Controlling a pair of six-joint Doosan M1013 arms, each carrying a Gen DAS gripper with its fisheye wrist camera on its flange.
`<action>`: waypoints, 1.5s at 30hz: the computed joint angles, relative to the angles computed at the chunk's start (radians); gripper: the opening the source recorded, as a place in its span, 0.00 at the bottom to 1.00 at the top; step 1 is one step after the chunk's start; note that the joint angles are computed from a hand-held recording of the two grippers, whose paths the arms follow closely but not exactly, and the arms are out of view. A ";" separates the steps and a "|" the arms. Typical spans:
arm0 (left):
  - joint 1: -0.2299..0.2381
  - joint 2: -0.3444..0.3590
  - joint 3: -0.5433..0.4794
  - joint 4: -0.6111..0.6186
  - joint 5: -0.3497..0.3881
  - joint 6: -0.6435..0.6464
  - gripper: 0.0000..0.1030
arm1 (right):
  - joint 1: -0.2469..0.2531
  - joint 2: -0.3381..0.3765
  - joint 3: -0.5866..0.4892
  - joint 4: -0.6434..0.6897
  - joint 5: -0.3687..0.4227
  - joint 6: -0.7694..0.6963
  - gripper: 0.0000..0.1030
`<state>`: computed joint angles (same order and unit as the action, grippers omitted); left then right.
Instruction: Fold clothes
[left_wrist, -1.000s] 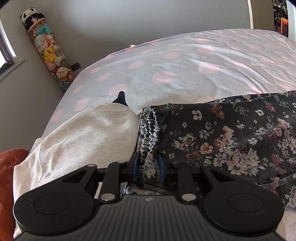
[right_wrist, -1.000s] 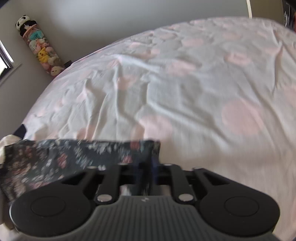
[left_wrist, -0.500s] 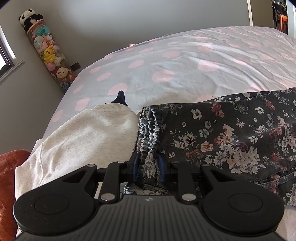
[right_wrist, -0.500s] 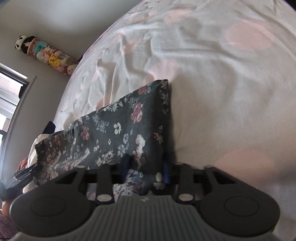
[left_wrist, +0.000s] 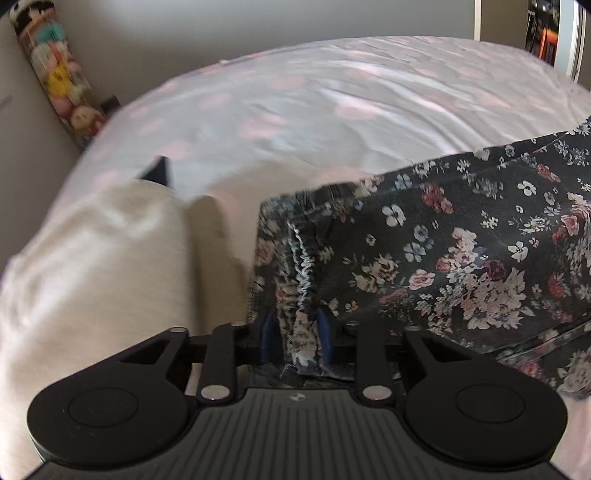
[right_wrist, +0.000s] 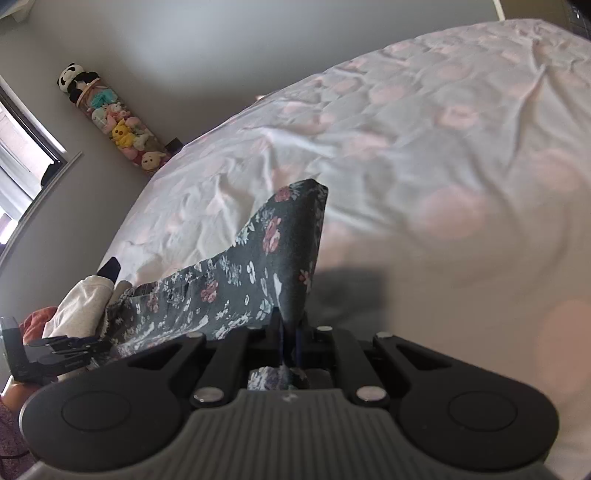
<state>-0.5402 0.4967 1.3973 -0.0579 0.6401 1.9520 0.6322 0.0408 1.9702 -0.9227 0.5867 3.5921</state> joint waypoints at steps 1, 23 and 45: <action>-0.010 -0.002 0.012 -0.029 -0.002 0.014 0.19 | 0.005 -0.027 0.016 0.023 0.020 -0.017 0.06; -0.076 0.022 0.035 -0.393 0.005 0.091 0.37 | 0.183 -0.098 0.142 0.102 0.483 0.160 0.40; -0.105 -0.006 0.067 -0.182 -0.096 -0.022 0.13 | 0.307 -0.014 0.117 -0.002 0.674 0.425 0.45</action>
<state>-0.6451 0.4908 1.4640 -0.2394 0.5441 1.9296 0.9387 0.0269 2.0871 -0.9252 1.2609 4.0172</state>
